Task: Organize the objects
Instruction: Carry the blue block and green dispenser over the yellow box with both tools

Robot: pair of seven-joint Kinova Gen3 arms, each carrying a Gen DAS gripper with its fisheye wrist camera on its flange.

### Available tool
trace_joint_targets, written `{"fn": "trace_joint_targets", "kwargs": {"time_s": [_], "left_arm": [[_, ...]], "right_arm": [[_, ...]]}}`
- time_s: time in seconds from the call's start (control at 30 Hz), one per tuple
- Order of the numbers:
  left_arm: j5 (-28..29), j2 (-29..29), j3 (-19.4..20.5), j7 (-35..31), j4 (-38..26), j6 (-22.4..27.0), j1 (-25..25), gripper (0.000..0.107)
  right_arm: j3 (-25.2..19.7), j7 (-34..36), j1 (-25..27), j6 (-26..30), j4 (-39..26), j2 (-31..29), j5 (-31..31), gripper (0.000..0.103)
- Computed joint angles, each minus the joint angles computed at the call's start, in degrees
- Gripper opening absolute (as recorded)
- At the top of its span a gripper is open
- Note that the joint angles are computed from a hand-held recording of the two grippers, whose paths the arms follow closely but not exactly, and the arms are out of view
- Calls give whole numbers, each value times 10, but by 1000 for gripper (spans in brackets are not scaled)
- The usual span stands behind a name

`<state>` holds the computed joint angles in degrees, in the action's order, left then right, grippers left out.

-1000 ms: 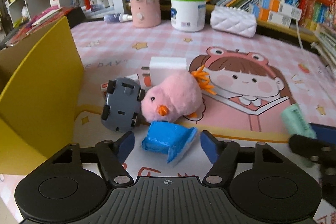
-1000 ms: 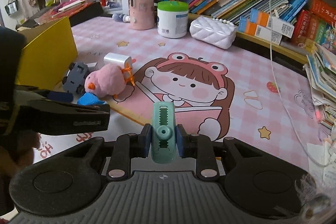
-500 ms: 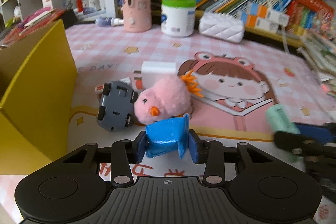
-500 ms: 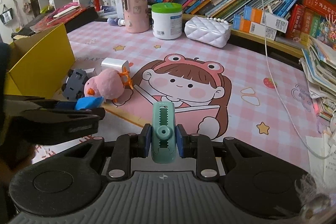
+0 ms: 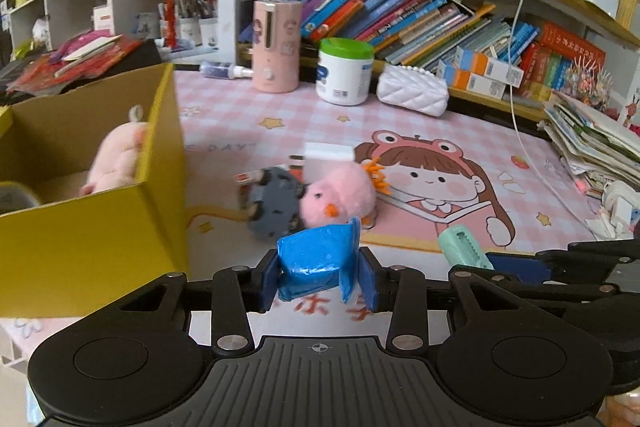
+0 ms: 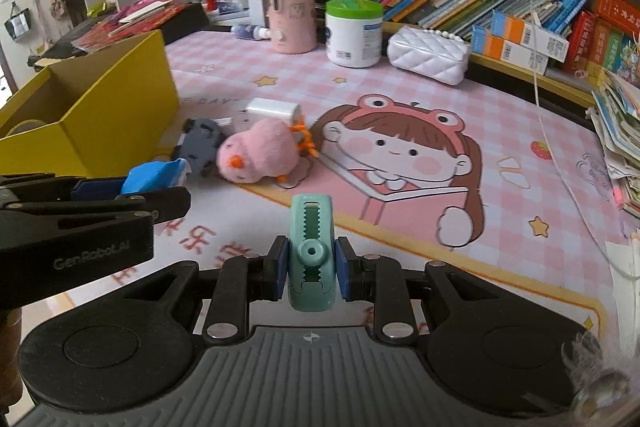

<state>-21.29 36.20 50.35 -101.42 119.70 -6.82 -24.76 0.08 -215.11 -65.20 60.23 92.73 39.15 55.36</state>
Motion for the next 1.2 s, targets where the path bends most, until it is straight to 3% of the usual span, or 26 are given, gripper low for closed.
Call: {"fn": "trace_joint_targets", "kwargs": {"time_s": [0.23,0.57,0.83,1.2], "left_arm": [[-27,32,81,-37,16,23,-129,38],[1,71,161,-137,15,86,-292,38],[37,99,193,-215,4,118,-378,38],[94,133,230,-317,-1,125,-452,38]], "right_arm": [[1,59,-16,42,-103,41,-31,23],[34,173,-52,87,-304,132,-88,23],[71,256,-74,127,-461,205,-130,23],[115,346,-85,196,-652,291,-165,23]]}}
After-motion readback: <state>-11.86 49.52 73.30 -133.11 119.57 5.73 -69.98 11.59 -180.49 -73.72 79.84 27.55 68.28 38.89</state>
